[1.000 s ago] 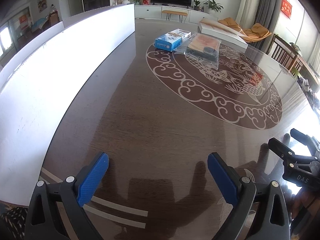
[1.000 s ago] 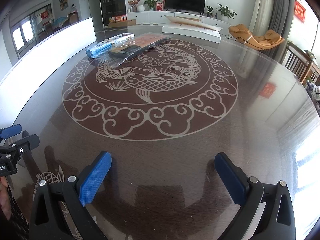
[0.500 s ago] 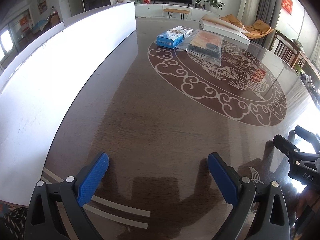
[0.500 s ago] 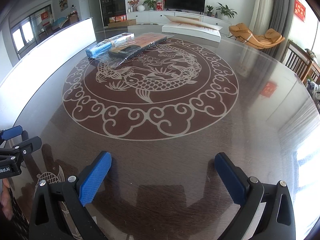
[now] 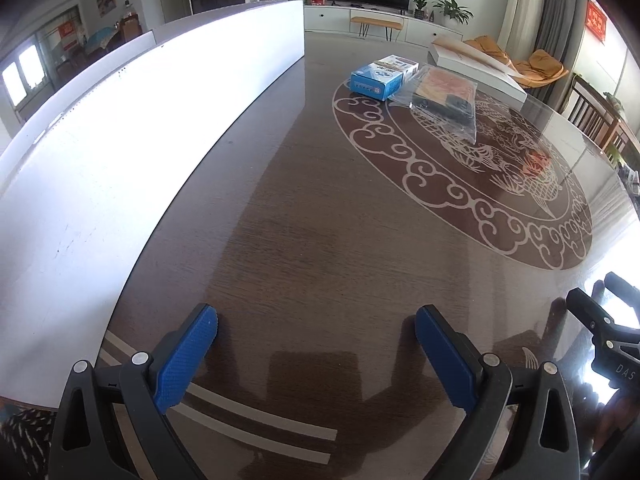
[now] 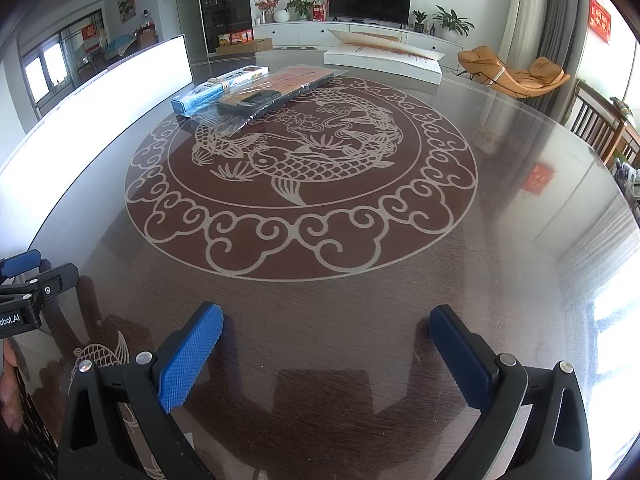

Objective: Organize objects
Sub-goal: 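Grasp the orange phone case in its plastic bag with the right tool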

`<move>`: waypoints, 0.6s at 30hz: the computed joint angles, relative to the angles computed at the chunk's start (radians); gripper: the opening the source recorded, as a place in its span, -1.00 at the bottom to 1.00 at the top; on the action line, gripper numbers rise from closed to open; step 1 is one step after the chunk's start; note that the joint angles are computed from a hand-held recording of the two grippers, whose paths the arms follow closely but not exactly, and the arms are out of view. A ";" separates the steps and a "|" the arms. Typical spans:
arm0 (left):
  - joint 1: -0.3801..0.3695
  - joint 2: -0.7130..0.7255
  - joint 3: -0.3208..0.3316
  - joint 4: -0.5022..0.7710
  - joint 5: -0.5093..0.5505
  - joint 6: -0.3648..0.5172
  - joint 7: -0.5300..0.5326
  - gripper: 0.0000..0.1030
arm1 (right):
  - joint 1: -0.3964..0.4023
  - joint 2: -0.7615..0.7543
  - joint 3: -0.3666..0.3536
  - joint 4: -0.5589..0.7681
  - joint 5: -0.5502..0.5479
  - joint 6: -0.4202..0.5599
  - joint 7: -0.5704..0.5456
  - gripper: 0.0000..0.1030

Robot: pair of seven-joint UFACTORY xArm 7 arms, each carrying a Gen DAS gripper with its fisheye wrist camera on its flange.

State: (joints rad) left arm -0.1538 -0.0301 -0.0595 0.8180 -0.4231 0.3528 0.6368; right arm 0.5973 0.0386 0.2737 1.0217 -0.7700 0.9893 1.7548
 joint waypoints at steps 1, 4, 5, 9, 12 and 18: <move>0.003 0.004 0.001 0.002 0.011 -0.005 -0.017 0.95 | 0.000 -0.002 -0.001 -0.002 0.000 -0.004 0.006 1.00; 0.006 0.006 0.001 0.000 0.014 -0.014 -0.025 0.96 | -0.010 0.000 -0.008 -0.002 0.005 -0.036 -0.028 1.00; 0.006 0.004 0.001 -0.003 0.012 -0.018 -0.023 0.96 | -0.019 -0.001 -0.015 -0.002 0.003 -0.064 -0.049 1.00; 0.004 0.004 -0.001 -0.008 0.005 -0.029 -0.018 0.99 | -0.064 0.055 -0.055 0.106 -0.004 -0.074 -0.212 1.00; 0.002 0.004 -0.001 -0.011 -0.001 -0.036 -0.015 1.00 | -0.106 0.132 -0.108 0.236 0.002 -0.090 -0.313 1.00; 0.001 0.004 -0.001 -0.012 -0.003 -0.038 -0.014 1.00 | -0.180 0.381 -0.208 0.571 0.186 -0.123 -0.435 1.00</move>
State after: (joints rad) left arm -0.1531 -0.0260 -0.0609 0.8065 -0.4258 0.3147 0.6233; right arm 0.4170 0.4198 0.0662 1.5929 -0.5841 0.8667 1.3202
